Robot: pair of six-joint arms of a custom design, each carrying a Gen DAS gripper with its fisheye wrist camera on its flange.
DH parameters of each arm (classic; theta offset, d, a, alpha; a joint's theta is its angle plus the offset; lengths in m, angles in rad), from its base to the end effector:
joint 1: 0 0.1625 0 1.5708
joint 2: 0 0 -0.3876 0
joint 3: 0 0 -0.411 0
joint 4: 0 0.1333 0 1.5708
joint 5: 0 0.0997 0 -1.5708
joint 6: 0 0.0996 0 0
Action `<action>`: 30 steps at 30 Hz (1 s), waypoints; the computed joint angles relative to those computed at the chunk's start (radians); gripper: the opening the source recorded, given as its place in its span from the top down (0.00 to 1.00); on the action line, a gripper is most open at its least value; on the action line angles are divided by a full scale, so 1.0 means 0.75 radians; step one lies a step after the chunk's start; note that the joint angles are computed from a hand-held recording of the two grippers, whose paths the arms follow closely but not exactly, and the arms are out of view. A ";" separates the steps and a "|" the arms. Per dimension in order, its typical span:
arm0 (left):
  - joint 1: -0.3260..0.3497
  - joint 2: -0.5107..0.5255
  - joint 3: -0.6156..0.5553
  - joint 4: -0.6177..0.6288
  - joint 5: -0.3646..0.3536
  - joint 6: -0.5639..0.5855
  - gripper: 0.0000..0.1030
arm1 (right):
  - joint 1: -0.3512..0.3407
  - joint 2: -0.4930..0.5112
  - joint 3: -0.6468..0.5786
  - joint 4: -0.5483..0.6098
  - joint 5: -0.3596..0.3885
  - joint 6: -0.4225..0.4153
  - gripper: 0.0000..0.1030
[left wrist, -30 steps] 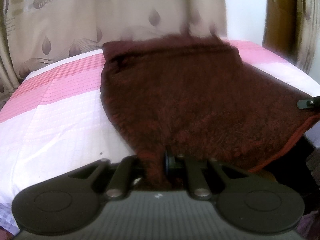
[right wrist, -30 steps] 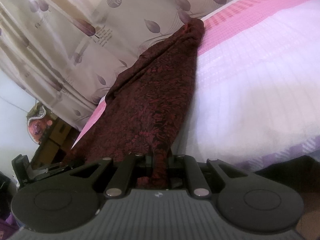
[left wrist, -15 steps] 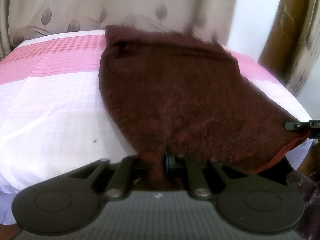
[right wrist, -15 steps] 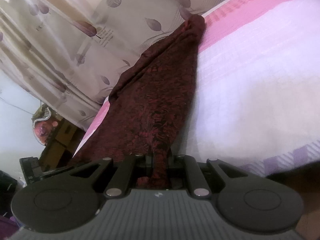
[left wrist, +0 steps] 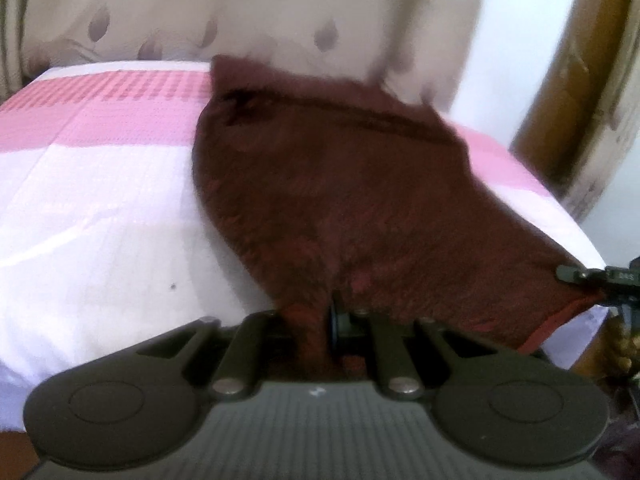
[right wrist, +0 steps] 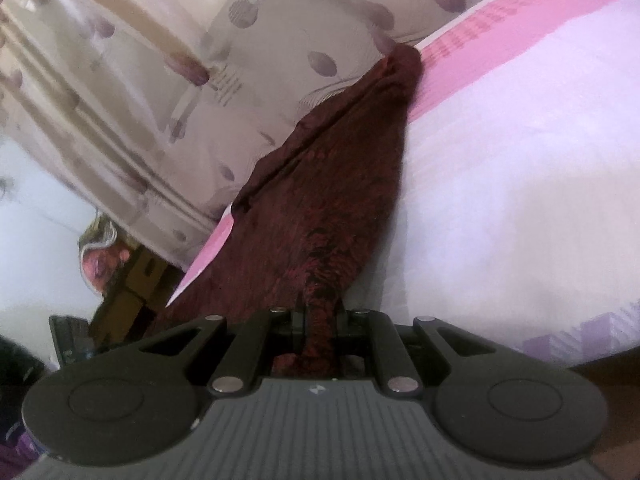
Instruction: Fold small clothes
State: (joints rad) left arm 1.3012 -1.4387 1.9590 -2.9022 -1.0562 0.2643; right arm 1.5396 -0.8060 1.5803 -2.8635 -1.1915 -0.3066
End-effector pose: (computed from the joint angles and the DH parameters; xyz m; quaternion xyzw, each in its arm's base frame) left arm 0.0321 -0.5683 0.3550 0.1376 0.8836 -0.3822 0.2328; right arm 0.1484 -0.6996 0.1238 -0.1782 0.9336 -0.2788 0.1373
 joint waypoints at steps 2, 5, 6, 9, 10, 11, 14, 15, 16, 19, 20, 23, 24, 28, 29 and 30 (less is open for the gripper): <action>0.023 -0.007 -0.012 0.014 -0.067 0.017 0.89 | 0.006 0.004 0.007 -0.036 -0.013 0.036 0.86; 0.054 -0.010 -0.018 0.016 -0.154 0.035 0.89 | 0.034 0.004 0.002 -0.044 -0.090 0.033 0.86; 0.061 -0.013 -0.018 0.016 -0.179 0.050 0.89 | 0.040 0.003 0.002 -0.043 -0.111 0.041 0.86; 0.093 -0.020 -0.033 0.053 -0.260 0.086 0.89 | 0.064 0.005 -0.016 -0.019 -0.180 0.058 0.86; 0.103 -0.019 -0.045 0.072 -0.283 0.100 0.89 | 0.074 0.008 -0.028 0.001 -0.213 0.062 0.86; 0.112 -0.019 -0.060 0.093 -0.304 0.117 0.89 | 0.079 0.011 -0.041 0.023 -0.232 0.071 0.86; 0.136 -0.019 -0.111 0.188 -0.352 0.117 0.89 | 0.098 0.015 -0.073 0.074 -0.276 0.095 0.86; 0.136 -0.021 -0.120 0.211 -0.347 0.110 0.89 | 0.106 0.014 -0.077 0.078 -0.292 0.099 0.86; 0.135 -0.024 -0.128 0.233 -0.341 0.107 0.89 | 0.109 0.013 -0.077 0.077 -0.293 0.109 0.86; 0.120 -0.040 -0.132 0.258 -0.311 0.092 0.89 | 0.110 0.014 -0.064 0.057 -0.242 0.118 0.86; 0.111 -0.050 -0.120 0.245 -0.295 0.100 0.89 | 0.107 0.016 -0.061 0.049 -0.224 0.113 0.86; 0.100 -0.073 -0.083 0.206 -0.277 0.084 0.89 | 0.096 0.019 -0.043 0.009 -0.157 0.070 0.86; 0.104 -0.080 -0.066 0.179 -0.291 0.065 0.89 | 0.090 0.020 -0.039 -0.002 -0.146 0.073 0.86; 0.103 -0.082 -0.008 0.072 -0.271 -0.002 0.89 | 0.060 0.001 -0.021 0.050 -0.099 0.040 0.86; 0.100 -0.084 0.006 0.051 -0.264 -0.017 0.89 | 0.054 -0.002 -0.025 0.073 -0.086 0.033 0.86; 0.098 -0.088 0.020 0.030 -0.257 -0.035 0.89 | 0.048 -0.003 -0.032 0.095 -0.069 0.025 0.86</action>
